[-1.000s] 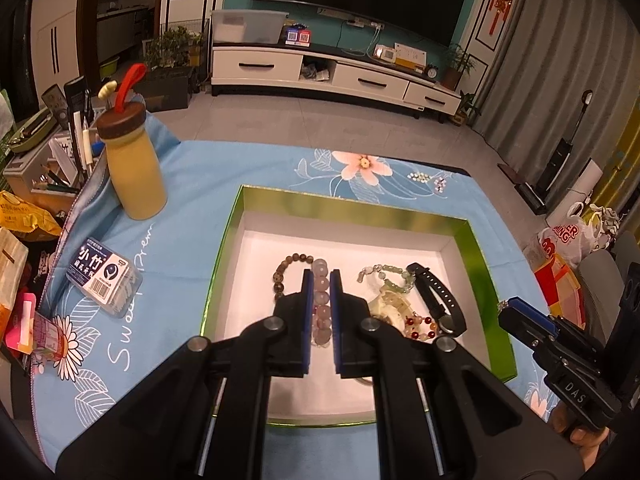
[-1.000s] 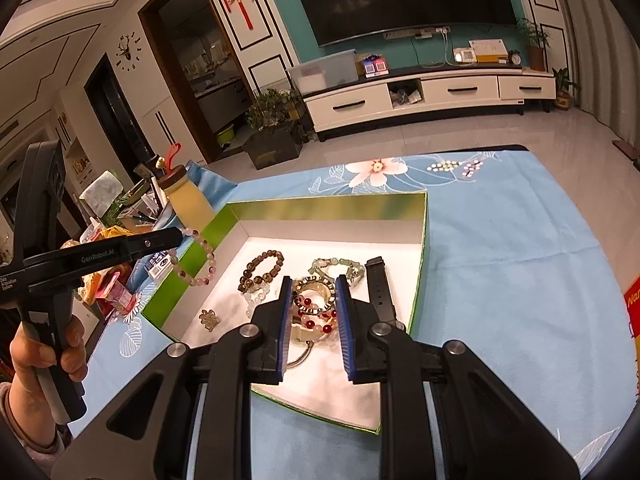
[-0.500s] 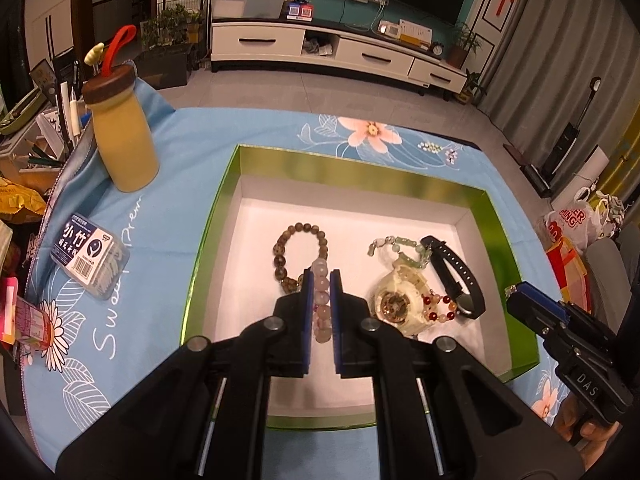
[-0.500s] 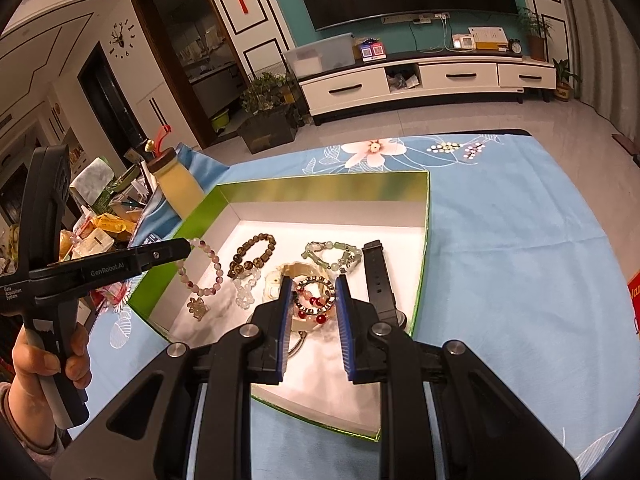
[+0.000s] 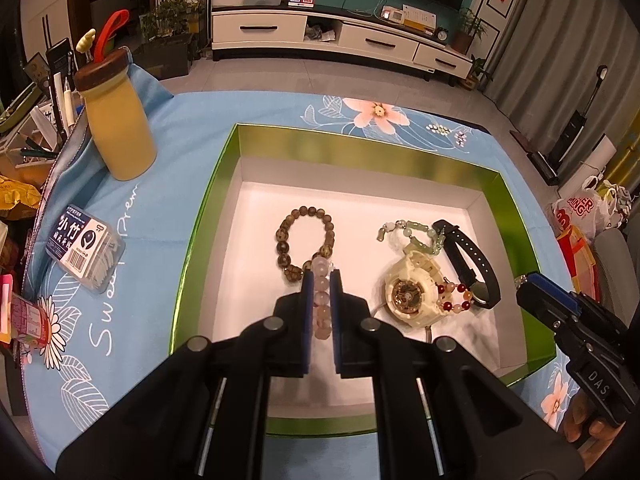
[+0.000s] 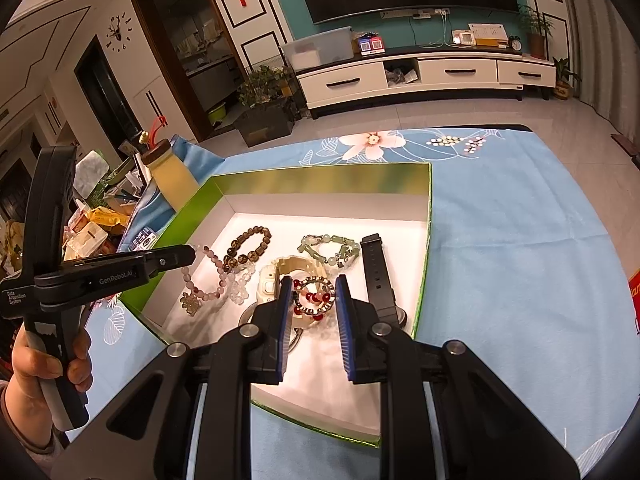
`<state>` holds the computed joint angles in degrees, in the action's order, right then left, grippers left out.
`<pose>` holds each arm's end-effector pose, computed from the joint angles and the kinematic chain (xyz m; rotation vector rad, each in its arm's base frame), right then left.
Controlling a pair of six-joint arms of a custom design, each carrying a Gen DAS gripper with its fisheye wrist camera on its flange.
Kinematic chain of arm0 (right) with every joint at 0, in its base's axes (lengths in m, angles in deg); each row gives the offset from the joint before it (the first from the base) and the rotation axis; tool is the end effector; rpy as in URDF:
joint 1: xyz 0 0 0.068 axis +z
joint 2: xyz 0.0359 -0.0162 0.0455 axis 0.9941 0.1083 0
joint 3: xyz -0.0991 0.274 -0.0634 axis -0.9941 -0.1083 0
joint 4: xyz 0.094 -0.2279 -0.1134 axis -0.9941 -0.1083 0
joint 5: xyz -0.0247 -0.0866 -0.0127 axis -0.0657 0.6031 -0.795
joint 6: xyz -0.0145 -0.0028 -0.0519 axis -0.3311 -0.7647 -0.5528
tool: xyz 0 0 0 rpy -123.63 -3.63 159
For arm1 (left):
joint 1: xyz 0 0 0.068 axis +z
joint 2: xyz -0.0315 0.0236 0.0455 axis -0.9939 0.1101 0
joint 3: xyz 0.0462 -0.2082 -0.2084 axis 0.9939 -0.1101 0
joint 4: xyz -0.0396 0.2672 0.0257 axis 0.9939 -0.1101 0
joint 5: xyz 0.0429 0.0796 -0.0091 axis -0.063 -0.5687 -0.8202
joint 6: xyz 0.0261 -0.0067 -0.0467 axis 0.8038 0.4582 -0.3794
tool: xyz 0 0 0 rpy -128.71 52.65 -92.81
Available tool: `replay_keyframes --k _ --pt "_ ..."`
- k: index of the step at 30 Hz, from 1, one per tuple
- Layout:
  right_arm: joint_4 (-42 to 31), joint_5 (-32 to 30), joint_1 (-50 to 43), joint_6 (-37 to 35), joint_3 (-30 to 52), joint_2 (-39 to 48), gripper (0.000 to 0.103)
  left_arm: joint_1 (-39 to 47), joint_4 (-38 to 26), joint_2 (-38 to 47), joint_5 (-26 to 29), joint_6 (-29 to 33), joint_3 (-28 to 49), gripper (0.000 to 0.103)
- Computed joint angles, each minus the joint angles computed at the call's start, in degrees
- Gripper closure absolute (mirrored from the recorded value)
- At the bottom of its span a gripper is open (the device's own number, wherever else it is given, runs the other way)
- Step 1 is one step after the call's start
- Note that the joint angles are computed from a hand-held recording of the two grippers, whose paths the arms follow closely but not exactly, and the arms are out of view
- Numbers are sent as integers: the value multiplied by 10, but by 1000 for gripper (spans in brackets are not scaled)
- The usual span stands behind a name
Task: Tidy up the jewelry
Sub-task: 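Lower the bracelet and ring into the green box and open both tools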
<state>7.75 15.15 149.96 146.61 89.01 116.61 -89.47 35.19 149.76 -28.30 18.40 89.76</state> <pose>0.1429 0.2674 0.0995 0.3115 2.2757 0.3151 0.2937 -0.0422 0.0891 0.5874 2.4955 -0.3967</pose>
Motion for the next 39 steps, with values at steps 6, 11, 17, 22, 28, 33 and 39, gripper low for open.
replay_keyframes --k 6,11,17,22,28,33,39 --pt "-9 -1 -2 1 4 1 82 -7 0 3 -10 0 3 95" --pt "-10 -2 -2 1 5 2 82 -10 -1 9 -19 0 8 95" --pt "-10 -3 -4 -1 6 3 82 -10 -1 19 -24 2 16 95" --pt "-10 -3 -4 -2 6 3 82 -12 -2 23 -28 4 20 95" --pt "-9 -5 -7 -4 6 4 82 -12 -2 24 -28 4 20 95" --pt "-8 -8 -8 -6 5 3 82 -11 -1 27 -29 6 22 95" --pt "-10 -16 -15 -12 6 2 82 -13 0 30 -32 8 23 95"
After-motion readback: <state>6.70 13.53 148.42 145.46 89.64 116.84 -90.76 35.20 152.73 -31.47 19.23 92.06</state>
